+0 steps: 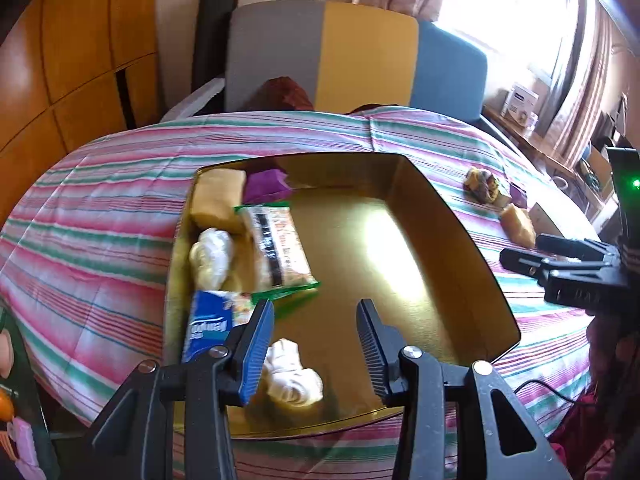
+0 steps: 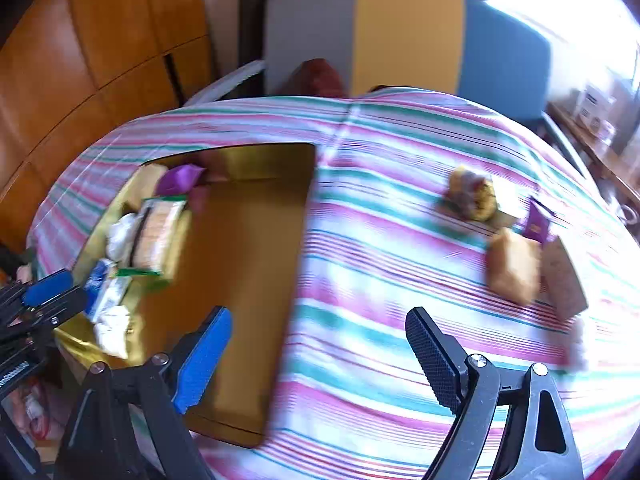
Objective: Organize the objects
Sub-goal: 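Move both grippers away from the tray toward the remaining items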
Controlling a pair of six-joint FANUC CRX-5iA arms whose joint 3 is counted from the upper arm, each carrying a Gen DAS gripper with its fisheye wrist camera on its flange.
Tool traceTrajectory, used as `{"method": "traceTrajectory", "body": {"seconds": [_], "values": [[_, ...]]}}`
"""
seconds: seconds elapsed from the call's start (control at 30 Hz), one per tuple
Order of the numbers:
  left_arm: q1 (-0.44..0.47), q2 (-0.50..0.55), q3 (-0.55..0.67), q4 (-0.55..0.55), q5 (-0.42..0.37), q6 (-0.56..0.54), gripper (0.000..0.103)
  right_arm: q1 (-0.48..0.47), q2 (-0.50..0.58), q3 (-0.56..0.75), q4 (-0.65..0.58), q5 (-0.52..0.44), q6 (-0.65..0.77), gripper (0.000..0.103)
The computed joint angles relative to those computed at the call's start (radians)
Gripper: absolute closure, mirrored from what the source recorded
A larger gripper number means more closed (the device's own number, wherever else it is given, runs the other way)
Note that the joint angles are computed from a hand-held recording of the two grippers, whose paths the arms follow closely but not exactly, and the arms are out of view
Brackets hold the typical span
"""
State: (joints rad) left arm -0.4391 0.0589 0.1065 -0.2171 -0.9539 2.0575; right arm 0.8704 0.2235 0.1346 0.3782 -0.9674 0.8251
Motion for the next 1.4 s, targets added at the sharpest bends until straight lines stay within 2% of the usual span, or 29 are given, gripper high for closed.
{"method": "traceTrajectory", "body": {"seconds": [0.3, 0.53, 0.63, 0.7, 0.8, 0.87, 0.97, 1.07, 1.23, 1.3, 1.4], "values": [[-0.029, 0.068, 0.076, 0.029, -0.013, -0.06, 0.06, -0.09, -0.029, -0.05, 0.107, -0.035, -0.039, 0.014], [-0.051, 0.125, 0.141, 0.065, -0.015, -0.11, 0.06, -0.218, -0.056, -0.148, 0.301, 0.024, -0.256, 0.014], [-0.057, 0.156, 0.172, 0.094, -0.021, -0.14, 0.06, -0.271, -0.088, -0.218, 0.326, 0.082, -0.367, 0.014], [-0.055, 0.186, 0.204, 0.127, -0.026, -0.154, 0.06, -0.293, -0.079, -0.195, 0.269, 0.044, -0.386, 0.013], [-0.055, 0.237, 0.259, 0.179, -0.032, -0.172, 0.06, -0.324, -0.101, -0.206, 0.24, 0.092, -0.44, 0.011], [-0.06, 0.266, 0.298, 0.202, -0.035, -0.181, 0.06, -0.331, -0.101, -0.204, 0.234, 0.076, -0.464, 0.01], [-0.07, 0.324, 0.379, 0.232, -0.046, -0.206, 0.06, -0.349, -0.121, -0.219, 0.214, 0.091, -0.51, 0.01], [-0.065, 0.397, 0.463, 0.314, -0.059, -0.246, 0.06, -0.361, -0.133, -0.229, 0.197, 0.1, -0.551, 0.009], [-0.062, 0.56, 0.674, 0.405, -0.127, -0.256, 0.06, -0.366, -0.147, -0.24, 0.181, 0.122, -0.581, 0.007], [-0.056, 0.637, 0.772, 0.449, -0.153, -0.251, 0.049, -0.367, -0.149, -0.24, 0.173, 0.131, -0.576, 0.007], [-0.045, 0.772, 0.957, 0.499, -0.23, -0.208, 0.043, -0.366, -0.151, -0.242, 0.174, 0.139, -0.567, 0.006]]}}
